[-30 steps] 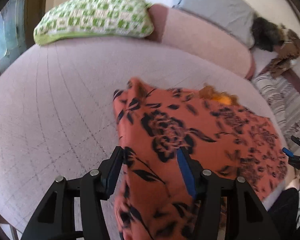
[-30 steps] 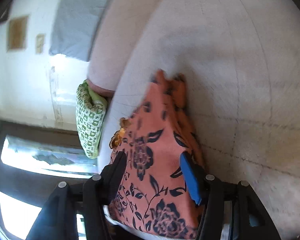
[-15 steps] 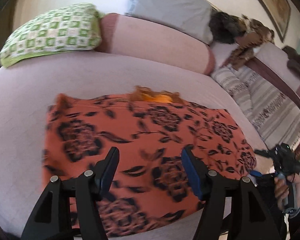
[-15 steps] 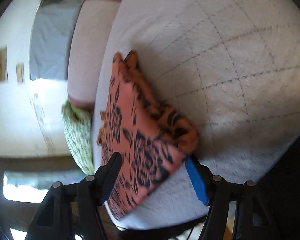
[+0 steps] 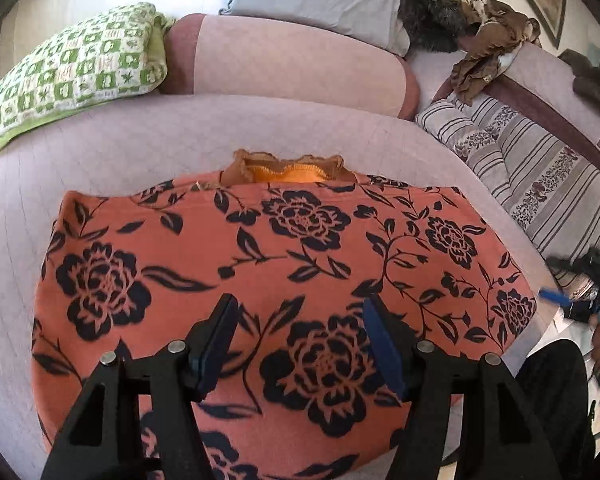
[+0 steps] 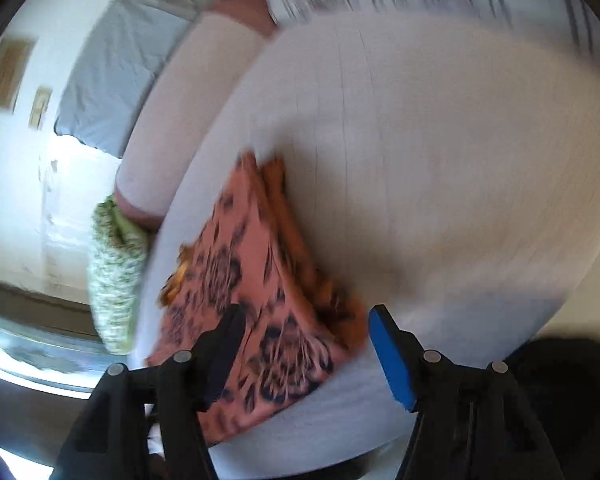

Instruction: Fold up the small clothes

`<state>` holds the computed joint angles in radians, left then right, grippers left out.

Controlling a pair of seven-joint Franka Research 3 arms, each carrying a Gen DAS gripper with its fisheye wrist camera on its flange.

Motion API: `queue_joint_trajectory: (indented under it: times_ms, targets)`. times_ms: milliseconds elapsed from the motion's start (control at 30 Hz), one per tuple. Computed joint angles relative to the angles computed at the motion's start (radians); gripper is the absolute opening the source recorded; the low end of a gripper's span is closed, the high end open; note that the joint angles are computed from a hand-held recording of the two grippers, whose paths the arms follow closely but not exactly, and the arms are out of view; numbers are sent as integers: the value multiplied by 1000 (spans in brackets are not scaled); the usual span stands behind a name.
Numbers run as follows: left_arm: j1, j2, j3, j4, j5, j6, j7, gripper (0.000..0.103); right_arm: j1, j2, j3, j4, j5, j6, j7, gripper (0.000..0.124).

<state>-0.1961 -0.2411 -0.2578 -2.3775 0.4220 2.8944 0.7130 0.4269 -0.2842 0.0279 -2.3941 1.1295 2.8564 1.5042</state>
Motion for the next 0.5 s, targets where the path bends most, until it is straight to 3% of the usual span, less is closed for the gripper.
queue_joint_trajectory:
  times_ms: [100, 167, 300, 367, 400, 500]
  targets:
    - [2, 49, 5, 28, -15, -22, -8, 66, 1, 129, -67, 173, 76, -141, -220, 69]
    - [14, 61, -1, 31, 7, -14, -49, 66, -31, 235, -63, 293, 105, -218, -310, 69]
    - [10, 69, 4, 45, 14, -33, -67, 66, -95, 463, -32, 541, -21, -374, -258, 69]
    - [6, 72, 7, 48, 12, -38, -69, 66, -82, 511, -38, 588, -93, -372, -231, 53]
    - [5, 73, 8, 48, 13, -40, -70, 66, -101, 521, -14, 601, -120, -374, -214, 21]
    - [7, 79, 6, 51, 28, -40, -76, 67, -111, 472, 23, 555, -133, -258, -201, 16]
